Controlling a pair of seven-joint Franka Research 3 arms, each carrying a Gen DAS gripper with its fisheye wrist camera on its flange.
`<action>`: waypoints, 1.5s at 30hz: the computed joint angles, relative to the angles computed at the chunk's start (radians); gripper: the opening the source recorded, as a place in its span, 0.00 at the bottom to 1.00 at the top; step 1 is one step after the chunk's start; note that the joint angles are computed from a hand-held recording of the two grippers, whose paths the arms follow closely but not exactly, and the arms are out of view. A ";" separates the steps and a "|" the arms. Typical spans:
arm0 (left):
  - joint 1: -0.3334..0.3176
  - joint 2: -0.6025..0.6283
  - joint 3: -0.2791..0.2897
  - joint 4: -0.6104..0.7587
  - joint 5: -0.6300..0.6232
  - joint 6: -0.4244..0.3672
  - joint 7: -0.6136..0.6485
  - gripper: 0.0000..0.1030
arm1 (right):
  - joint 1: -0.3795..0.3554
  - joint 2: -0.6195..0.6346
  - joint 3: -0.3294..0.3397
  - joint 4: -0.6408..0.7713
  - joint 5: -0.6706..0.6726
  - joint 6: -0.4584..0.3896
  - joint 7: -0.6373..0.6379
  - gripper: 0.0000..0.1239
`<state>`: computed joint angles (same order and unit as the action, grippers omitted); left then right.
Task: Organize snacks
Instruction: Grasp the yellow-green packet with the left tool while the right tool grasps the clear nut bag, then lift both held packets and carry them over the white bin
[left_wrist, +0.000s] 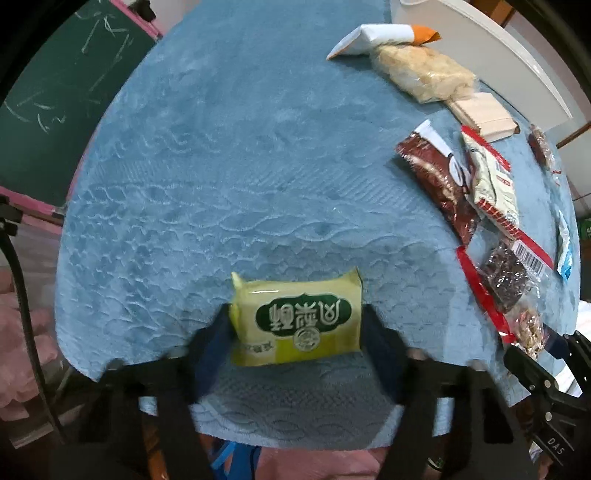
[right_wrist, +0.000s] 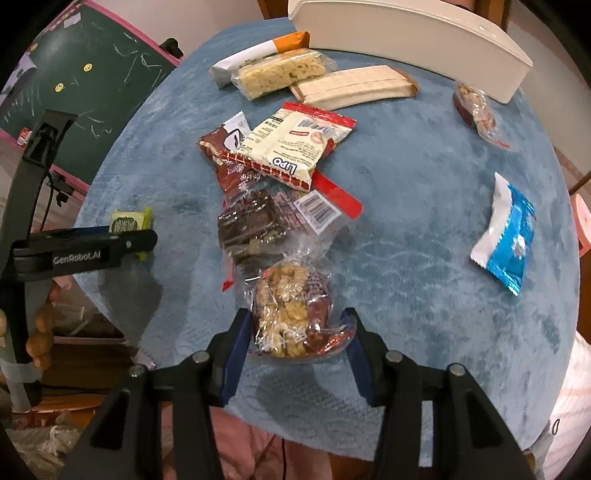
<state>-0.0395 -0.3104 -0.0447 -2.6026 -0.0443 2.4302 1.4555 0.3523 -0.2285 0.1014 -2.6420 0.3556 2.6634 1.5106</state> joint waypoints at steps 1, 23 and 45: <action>0.002 -0.010 0.003 0.000 0.001 -0.011 0.006 0.52 | 0.003 -0.011 -0.006 -0.007 0.013 -0.004 -0.008 0.39; -0.118 -0.030 -0.021 0.304 -0.065 -0.069 0.141 0.51 | -0.094 -0.283 -0.075 -0.005 0.081 -0.024 0.000 0.39; -0.123 0.620 -0.141 1.349 0.087 -0.127 0.147 0.52 | -0.281 0.170 -0.054 0.636 -0.261 0.153 0.329 0.40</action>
<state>-0.1629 0.3092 -0.1857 -1.2536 0.0424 2.3032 1.6026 0.0713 -0.0584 0.0470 -2.0057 0.0941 2.8160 1.8397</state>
